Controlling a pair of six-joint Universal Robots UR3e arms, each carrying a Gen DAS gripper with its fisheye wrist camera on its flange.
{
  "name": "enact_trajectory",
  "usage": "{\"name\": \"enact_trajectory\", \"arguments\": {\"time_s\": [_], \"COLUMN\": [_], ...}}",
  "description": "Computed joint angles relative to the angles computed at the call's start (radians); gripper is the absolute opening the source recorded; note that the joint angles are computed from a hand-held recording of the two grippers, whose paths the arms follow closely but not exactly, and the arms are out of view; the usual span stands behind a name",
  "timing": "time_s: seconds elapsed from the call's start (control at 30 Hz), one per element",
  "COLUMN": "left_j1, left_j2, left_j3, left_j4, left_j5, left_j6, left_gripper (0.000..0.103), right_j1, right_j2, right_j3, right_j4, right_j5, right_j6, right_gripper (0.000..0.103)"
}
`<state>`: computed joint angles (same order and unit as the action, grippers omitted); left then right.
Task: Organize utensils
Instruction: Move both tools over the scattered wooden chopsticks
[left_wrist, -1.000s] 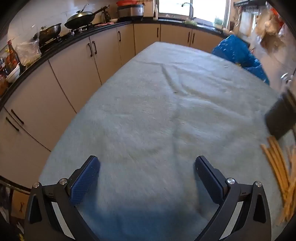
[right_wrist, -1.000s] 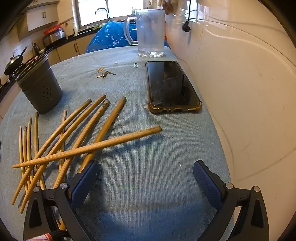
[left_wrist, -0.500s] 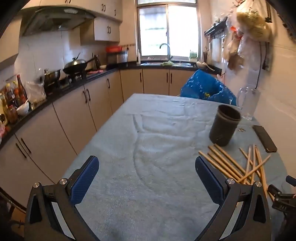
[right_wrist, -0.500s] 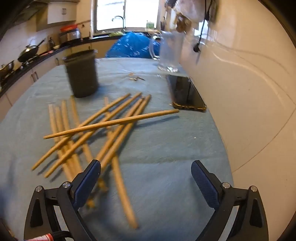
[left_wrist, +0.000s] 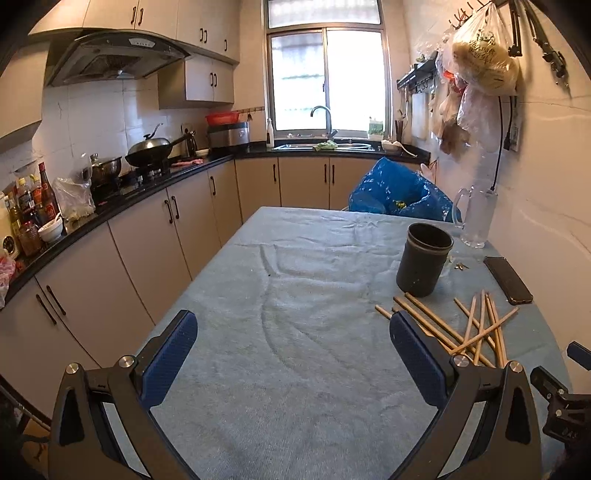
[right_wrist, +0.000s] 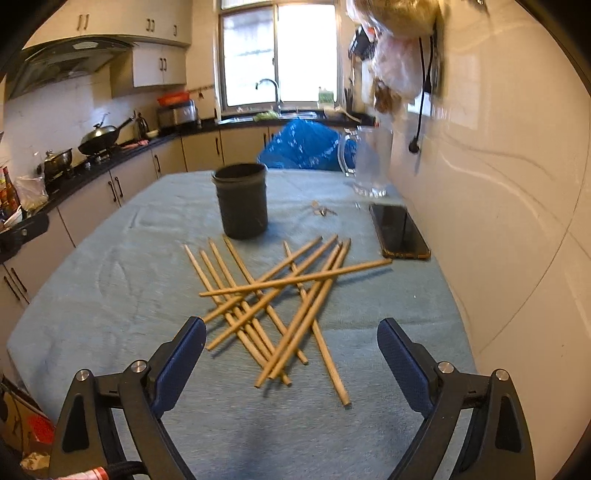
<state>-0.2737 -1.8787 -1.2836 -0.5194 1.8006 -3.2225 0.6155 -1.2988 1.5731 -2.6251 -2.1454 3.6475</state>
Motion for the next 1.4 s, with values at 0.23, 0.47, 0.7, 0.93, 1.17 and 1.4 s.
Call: {"name": "enact_trajectory", "arguments": {"time_s": [0.23, 0.47, 0.7, 0.93, 1.17, 1.4], "left_j1": [-0.004, 0.002, 0.001, -0.011, -0.016, -0.021], "left_j2": [0.028, 0.060, 0.067, 0.050, 0.016, -0.045], "left_j3": [-0.062, -0.097, -0.105, -0.090, -0.054, 0.023], "left_j4": [0.050, 0.041, 0.021, -0.001, -0.030, -0.089], "left_j5": [-0.001, -0.026, -0.039, -0.033, -0.031, -0.034], "left_j6": [0.022, 0.003, 0.000, 0.010, 0.013, 0.022], "left_gripper": [0.103, 0.103, 0.103, 0.103, 0.103, 0.103], "right_j1": [0.079, 0.130, 0.145, 0.137, 0.108, 0.060], "right_j2": [0.032, 0.048, 0.044, 0.019, 0.011, -0.005], "right_j3": [-0.024, -0.031, -0.006, 0.040, 0.078, 0.142], "right_j4": [-0.045, -0.105, -0.149, -0.180, -0.204, -0.251], "right_j5": [-0.121, -0.241, -0.306, -0.303, -0.271, -0.227], "right_j6": [-0.037, -0.043, -0.015, 0.014, 0.035, 0.068], "right_gripper": [0.096, 0.096, 0.096, 0.096, 0.096, 0.096]}}
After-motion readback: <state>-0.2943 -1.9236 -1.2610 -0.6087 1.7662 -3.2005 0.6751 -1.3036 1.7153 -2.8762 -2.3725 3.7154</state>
